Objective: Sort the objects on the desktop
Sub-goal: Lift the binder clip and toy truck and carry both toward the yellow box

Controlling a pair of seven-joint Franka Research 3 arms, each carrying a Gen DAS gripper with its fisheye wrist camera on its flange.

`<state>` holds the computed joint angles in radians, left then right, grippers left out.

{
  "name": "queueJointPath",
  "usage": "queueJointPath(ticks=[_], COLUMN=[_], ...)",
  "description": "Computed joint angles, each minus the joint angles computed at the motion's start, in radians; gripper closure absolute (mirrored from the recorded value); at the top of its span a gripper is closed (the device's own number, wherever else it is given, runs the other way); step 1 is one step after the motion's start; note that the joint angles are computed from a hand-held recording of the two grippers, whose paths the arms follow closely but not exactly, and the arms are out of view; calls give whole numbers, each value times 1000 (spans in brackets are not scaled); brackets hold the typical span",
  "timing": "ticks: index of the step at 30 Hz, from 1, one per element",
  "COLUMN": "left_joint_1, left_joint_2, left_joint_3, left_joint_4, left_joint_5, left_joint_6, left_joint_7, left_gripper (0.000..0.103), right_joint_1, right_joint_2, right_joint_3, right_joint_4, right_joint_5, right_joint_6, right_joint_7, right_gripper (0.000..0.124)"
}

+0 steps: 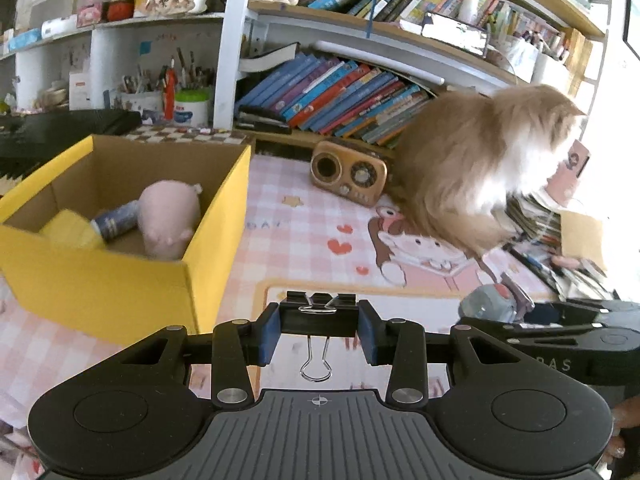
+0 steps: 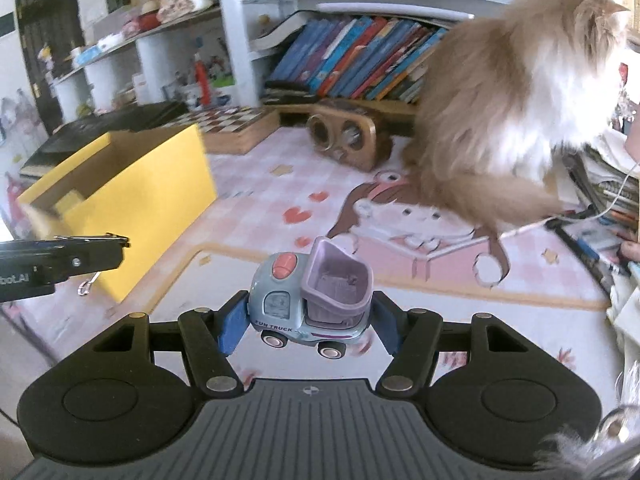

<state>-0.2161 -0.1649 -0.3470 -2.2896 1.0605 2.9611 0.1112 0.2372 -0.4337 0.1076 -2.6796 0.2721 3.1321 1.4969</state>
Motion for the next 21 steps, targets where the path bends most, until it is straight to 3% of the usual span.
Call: queueJointPath(ticks=[9, 17, 21], left_joint_1=[17, -207, -259], left_joint_2=[-172, -332, -433], left_joint_3=[32, 255, 312], left_joint_4=[-201, -410, -500], left_joint_5=[-145, -362, -426], left_joint_6=[141, 167, 142], left_joint_7=[154, 422, 499], left_gripper=[64, 64, 64], right_joint_1=[-140, -141, -114], right_joint_2=[-134, -282, -318], right_joint_3=[247, 398, 447], right_joint_4=[-71, -125, -131], right_joint_5=[-76, -144, -174], right_joint_6=[-38, -153, -197], right_joint_7=[227, 471, 576], right_gripper=[62, 62, 62])
